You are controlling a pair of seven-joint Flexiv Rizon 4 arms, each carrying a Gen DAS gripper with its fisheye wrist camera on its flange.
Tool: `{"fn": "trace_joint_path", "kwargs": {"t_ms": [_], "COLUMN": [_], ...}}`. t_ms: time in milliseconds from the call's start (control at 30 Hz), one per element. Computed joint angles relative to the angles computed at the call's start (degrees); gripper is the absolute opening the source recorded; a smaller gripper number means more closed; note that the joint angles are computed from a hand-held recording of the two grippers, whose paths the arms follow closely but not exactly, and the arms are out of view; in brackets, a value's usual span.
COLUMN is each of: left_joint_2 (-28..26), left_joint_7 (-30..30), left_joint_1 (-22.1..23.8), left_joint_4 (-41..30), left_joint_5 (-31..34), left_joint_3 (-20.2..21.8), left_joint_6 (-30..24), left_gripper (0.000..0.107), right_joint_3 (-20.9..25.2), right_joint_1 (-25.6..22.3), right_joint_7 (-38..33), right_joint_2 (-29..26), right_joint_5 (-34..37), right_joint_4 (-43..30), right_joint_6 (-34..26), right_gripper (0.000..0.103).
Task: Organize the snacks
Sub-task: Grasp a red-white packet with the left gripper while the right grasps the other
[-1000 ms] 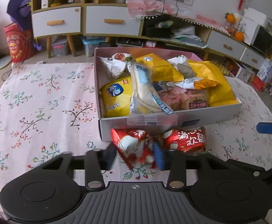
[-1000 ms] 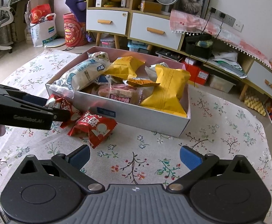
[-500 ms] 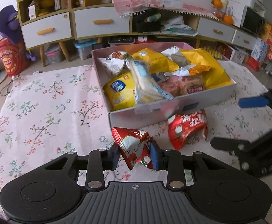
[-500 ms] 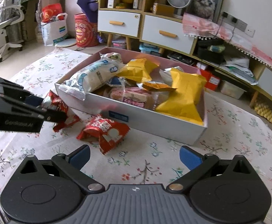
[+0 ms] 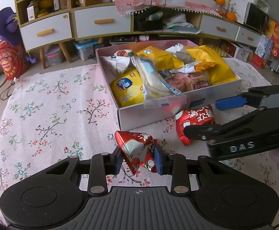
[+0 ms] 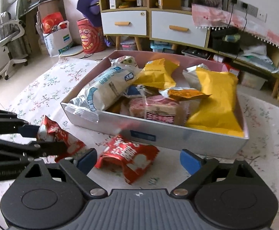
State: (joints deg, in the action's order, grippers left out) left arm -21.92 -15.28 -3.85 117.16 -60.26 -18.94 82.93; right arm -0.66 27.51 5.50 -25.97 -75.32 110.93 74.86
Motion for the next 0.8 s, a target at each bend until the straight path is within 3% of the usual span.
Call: {"fn": "trace_joint_path", "kwargs": {"t_ms": [233,467,800], "left_joint_2": [0.1,0.1,1.0], "left_joint_7": [0.6,2.0,4.0], "left_joint_1": [-0.1,-0.2,-0.9], "left_joint_4": [0.1,0.3,0.6], "left_joint_5": [-0.5,-1.8,-4.1], "left_joint_3": [0.1,-0.5,-0.6], "left_joint_6": [0.0,1.2,1.5], "left_gripper": [0.031,0.031,0.030], "right_joint_3": [-0.1,0.2,0.7], "right_joint_1": [1.0,0.7,0.0], "right_joint_7": [-2.6,-3.4,-4.3], "right_joint_2": [-0.5,0.1,2.6], "right_joint_5": [2.5,2.6,2.1], "right_joint_4": [-0.3,0.2,2.8], "right_joint_6": [-0.9,0.2,-0.7], "right_gripper": [0.056,0.031,0.030]}}
